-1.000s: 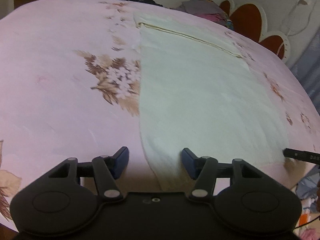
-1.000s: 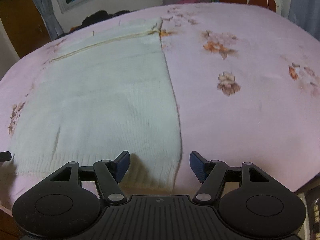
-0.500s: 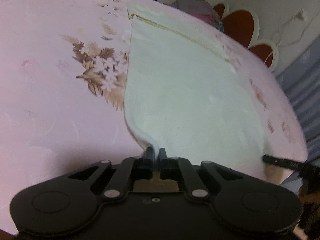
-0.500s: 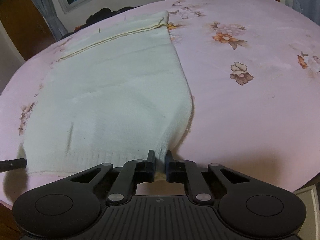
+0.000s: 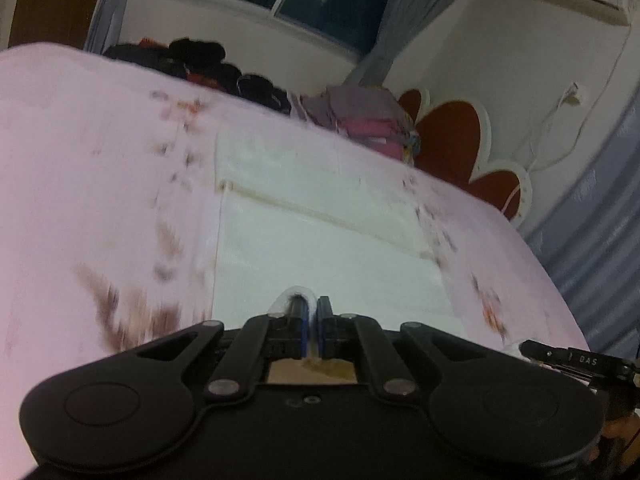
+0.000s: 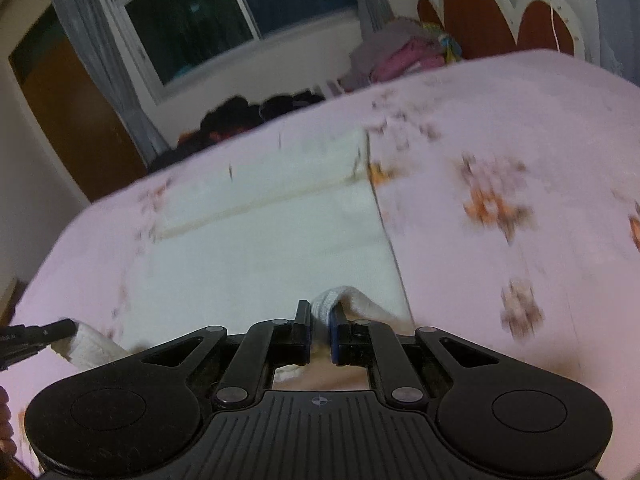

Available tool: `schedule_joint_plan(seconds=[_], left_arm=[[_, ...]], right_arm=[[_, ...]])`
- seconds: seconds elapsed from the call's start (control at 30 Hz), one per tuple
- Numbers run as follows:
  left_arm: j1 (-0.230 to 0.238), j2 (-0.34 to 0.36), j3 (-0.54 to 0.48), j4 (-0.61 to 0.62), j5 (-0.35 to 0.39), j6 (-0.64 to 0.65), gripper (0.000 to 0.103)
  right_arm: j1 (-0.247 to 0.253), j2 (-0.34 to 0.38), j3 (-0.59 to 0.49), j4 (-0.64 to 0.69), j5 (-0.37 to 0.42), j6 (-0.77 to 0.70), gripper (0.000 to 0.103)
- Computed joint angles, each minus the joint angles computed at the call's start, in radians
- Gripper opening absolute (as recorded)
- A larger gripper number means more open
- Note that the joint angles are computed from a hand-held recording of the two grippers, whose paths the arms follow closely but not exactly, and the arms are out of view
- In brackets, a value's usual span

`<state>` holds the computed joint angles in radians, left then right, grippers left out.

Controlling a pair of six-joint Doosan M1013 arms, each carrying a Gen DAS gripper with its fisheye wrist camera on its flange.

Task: Fold small clothes
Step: 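Lift the hem with both tools and fold it over toward the collar, then open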

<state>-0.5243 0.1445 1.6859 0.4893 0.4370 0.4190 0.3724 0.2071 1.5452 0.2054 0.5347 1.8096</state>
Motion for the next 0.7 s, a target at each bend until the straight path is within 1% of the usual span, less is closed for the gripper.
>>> schedule_joint_plan(seconds=[0.23, 0.33, 0.57, 0.7], left_arm=[[0.055, 0.106, -0.129, 0.052, -0.005, -0.007, 0.004], [0.075, 0.153, -0.187, 0.06, -0.005, -0.007, 0.004], [0.111, 0.257, -0.314, 0.086, 0.026, -0.038, 0.004], [0.136, 0.314, -0.39, 0.039, 0.063, -0.008, 0.004]], right_arm=[[-0.029, 0.131, -0.164, 0.038, -0.023, -0.051, 0.008], [-0.045, 0.201, -0.25, 0.077, -0.015, -0.07, 0.008], [-0.069, 0.343, -0.435, 0.09, 0.049, -0.053, 0.008], [-0.078, 0.422, -0.55, 0.105, 0.108, -0.045, 0.008]])
